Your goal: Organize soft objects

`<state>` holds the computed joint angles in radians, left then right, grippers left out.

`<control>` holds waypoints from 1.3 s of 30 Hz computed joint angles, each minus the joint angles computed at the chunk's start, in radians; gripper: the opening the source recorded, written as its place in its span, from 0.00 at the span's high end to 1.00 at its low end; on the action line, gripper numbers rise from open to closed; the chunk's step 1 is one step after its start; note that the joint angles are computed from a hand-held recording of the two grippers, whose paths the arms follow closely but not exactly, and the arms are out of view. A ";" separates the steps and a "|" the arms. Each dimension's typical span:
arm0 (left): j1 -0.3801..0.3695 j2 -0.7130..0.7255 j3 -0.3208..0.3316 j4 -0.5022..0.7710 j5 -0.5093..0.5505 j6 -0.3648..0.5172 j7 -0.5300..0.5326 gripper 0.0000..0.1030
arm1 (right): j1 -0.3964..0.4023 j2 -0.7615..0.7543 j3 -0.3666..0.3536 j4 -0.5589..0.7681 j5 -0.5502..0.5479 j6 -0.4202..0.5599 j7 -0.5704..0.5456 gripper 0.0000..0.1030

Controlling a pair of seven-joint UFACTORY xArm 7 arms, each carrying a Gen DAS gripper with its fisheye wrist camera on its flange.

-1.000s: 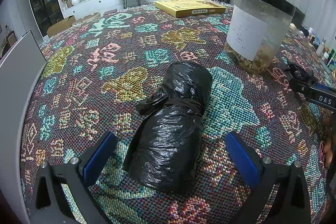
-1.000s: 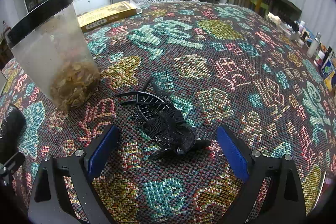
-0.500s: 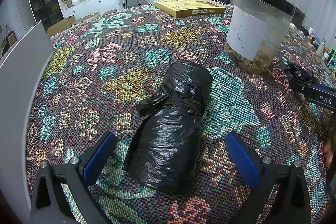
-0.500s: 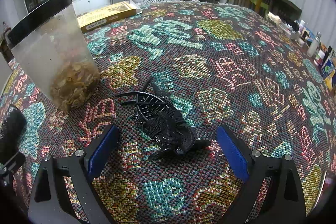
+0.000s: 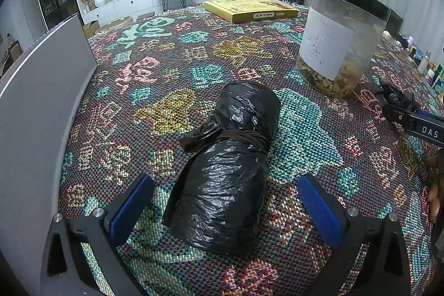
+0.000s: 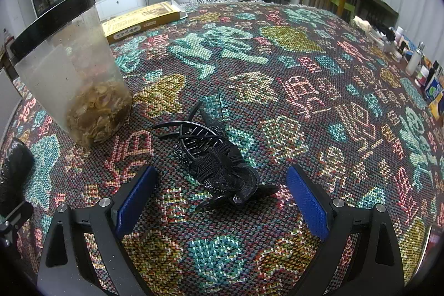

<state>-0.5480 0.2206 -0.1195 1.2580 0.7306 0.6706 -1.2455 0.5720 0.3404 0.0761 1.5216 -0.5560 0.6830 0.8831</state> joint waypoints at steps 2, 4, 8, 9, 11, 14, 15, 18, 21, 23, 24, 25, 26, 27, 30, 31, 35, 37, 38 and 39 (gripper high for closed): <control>0.000 0.000 0.000 0.000 0.000 0.000 0.000 0.00 | -0.005 0.000 0.003 -0.002 0.010 -0.008 -0.007 0.06; 0.000 0.000 0.000 0.000 0.000 0.000 0.000 0.00 | -0.010 -0.002 0.005 -0.008 0.019 -0.017 -0.016 0.05; -0.001 0.000 0.001 0.000 0.000 0.000 0.000 0.00 | -0.091 -0.010 0.074 -0.001 0.199 0.001 -0.304 0.07; -0.001 0.000 0.000 0.000 0.000 0.000 0.000 0.00 | -0.106 -0.020 0.086 -0.003 0.248 0.020 -0.372 0.07; -0.001 0.000 0.001 0.000 0.000 0.000 0.000 0.00 | -0.105 -0.019 0.083 0.026 0.284 0.090 -0.442 0.07; 0.000 0.000 0.001 0.000 0.000 -0.001 0.000 0.00 | -0.095 -0.007 0.072 0.074 0.306 0.157 -0.486 0.07; -0.001 0.000 0.001 0.000 0.000 -0.001 0.000 0.00 | -0.092 0.004 0.070 0.096 0.316 0.167 -0.488 0.07; -0.001 0.000 0.001 0.000 0.000 -0.001 0.000 0.00 | -0.073 0.055 0.054 0.180 0.312 0.191 -0.471 0.07; 0.000 0.000 0.001 0.000 0.000 -0.001 0.000 0.00 | -0.049 0.123 0.036 0.279 0.290 0.246 -0.487 0.10; 0.000 0.000 0.001 0.000 0.000 -0.001 0.000 0.00 | -0.044 0.145 0.034 0.314 0.297 0.275 -0.514 0.46; 0.000 0.000 0.001 0.000 0.000 -0.001 0.000 0.00 | -0.054 0.157 0.044 0.337 0.331 0.303 -0.537 0.62; 0.000 0.000 0.001 -0.001 0.000 -0.001 0.001 0.00 | -0.054 0.156 0.039 0.339 0.344 0.300 -0.526 0.62; 0.000 0.000 0.001 0.000 0.000 -0.001 0.001 0.00 | -0.051 0.158 0.034 0.346 0.348 0.307 -0.516 0.62; 0.000 0.000 0.001 0.000 0.000 -0.001 0.001 0.00 | -0.049 0.156 0.031 0.342 0.351 0.303 -0.510 0.62; -0.001 0.000 0.001 0.000 0.000 0.000 0.000 0.00 | -0.039 0.141 0.022 0.310 0.336 0.274 -0.490 0.62; 0.000 0.000 0.001 0.000 0.000 -0.001 0.001 0.00 | -0.035 0.137 0.021 0.304 0.329 0.273 -0.483 0.62; -0.002 0.000 0.000 0.002 -0.001 0.001 -0.003 0.00 | -0.053 0.088 0.038 0.246 0.377 0.249 -0.453 0.63; 0.011 0.009 -0.009 0.021 -0.056 0.017 0.041 0.00 | -0.082 0.062 0.050 0.216 0.437 0.210 -0.428 0.63; 0.029 0.016 -0.021 0.044 -0.132 0.039 0.116 0.00 | -0.100 0.054 0.058 0.212 0.475 0.190 -0.421 0.63; 0.045 0.019 -0.030 0.064 -0.205 0.057 0.170 0.02 | -0.108 0.057 0.062 0.223 0.494 0.183 -0.420 0.63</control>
